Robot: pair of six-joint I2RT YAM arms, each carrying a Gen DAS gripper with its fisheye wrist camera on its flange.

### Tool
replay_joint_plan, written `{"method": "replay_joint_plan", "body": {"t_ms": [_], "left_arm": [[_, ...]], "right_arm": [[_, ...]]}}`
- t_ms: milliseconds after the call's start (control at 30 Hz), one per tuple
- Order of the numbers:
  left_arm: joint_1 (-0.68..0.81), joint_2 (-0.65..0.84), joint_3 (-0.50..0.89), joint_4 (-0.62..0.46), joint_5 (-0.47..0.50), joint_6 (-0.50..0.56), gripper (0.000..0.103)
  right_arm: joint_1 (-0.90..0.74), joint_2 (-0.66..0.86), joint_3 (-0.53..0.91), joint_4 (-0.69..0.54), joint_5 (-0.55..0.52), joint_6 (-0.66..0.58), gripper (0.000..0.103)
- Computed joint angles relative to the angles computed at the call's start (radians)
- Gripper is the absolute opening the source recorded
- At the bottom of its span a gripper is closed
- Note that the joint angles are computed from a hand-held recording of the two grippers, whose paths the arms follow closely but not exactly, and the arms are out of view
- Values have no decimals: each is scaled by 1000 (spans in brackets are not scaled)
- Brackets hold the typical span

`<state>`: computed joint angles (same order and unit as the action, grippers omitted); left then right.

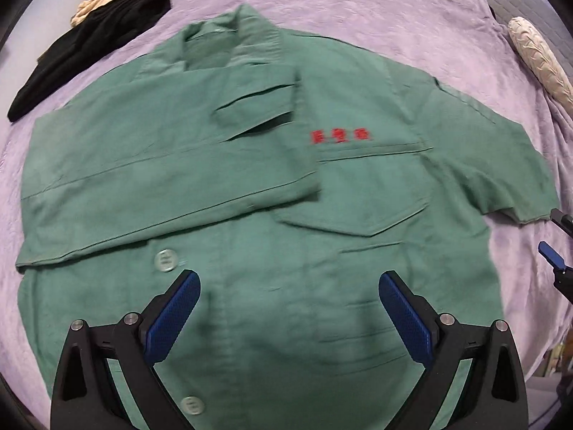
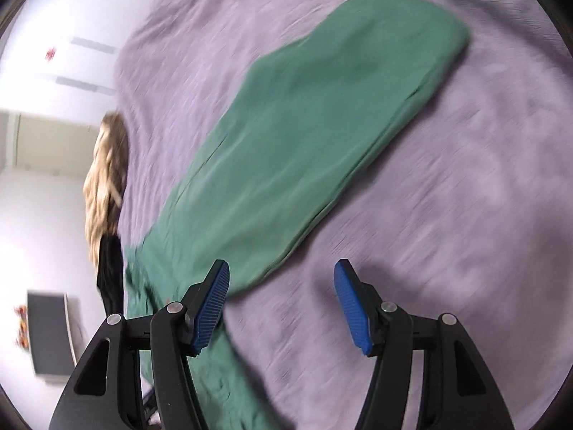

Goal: Fold small clothes

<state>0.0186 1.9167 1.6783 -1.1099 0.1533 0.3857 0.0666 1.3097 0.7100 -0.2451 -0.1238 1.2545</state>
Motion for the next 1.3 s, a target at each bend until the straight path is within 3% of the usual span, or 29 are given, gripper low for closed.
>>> {"method": "replay_joint_plan", "body": {"t_ms": [133, 267, 533, 567, 633, 700, 800, 933, 1067, 1200, 1300], "left_arm": [[-70, -1, 3, 17, -6, -49, 101], [-119, 7, 5, 38, -24, -93, 101], [-160, 18, -18, 74, -40, -137, 101], [-160, 15, -24, 77, -43, -137, 101], [-164, 22, -18, 78, -45, -143, 101], [-152, 30, -13, 82, -37, -139, 101], [-133, 39, 3, 85, -30, -138, 101], [-81, 53, 37, 90, -15, -119, 101], [-21, 78, 90, 85, -3, -89, 101], [56, 123, 147, 97, 6, -45, 101], [121, 157, 191, 103, 8, -20, 101]], "right_arm": [[-200, -4, -78, 77, -82, -46, 65], [-330, 67, -130, 267, -165, -54, 65], [-370, 216, -134, 563, -217, 105, 66], [-368, 233, -126, 585, -228, 122, 62], [-363, 258, -110, 625, -250, 150, 16], [-350, 260, -105, 654, -255, 161, 7], [-321, 265, -80, 712, -273, 160, 6], [-241, 274, 19, 716, -263, 137, 6], [-126, 337, 214, 648, -254, 51, 6], [26, 474, 519, 473, -231, -110, 6], [167, 639, 831, 250, -198, -276, 6]]}}
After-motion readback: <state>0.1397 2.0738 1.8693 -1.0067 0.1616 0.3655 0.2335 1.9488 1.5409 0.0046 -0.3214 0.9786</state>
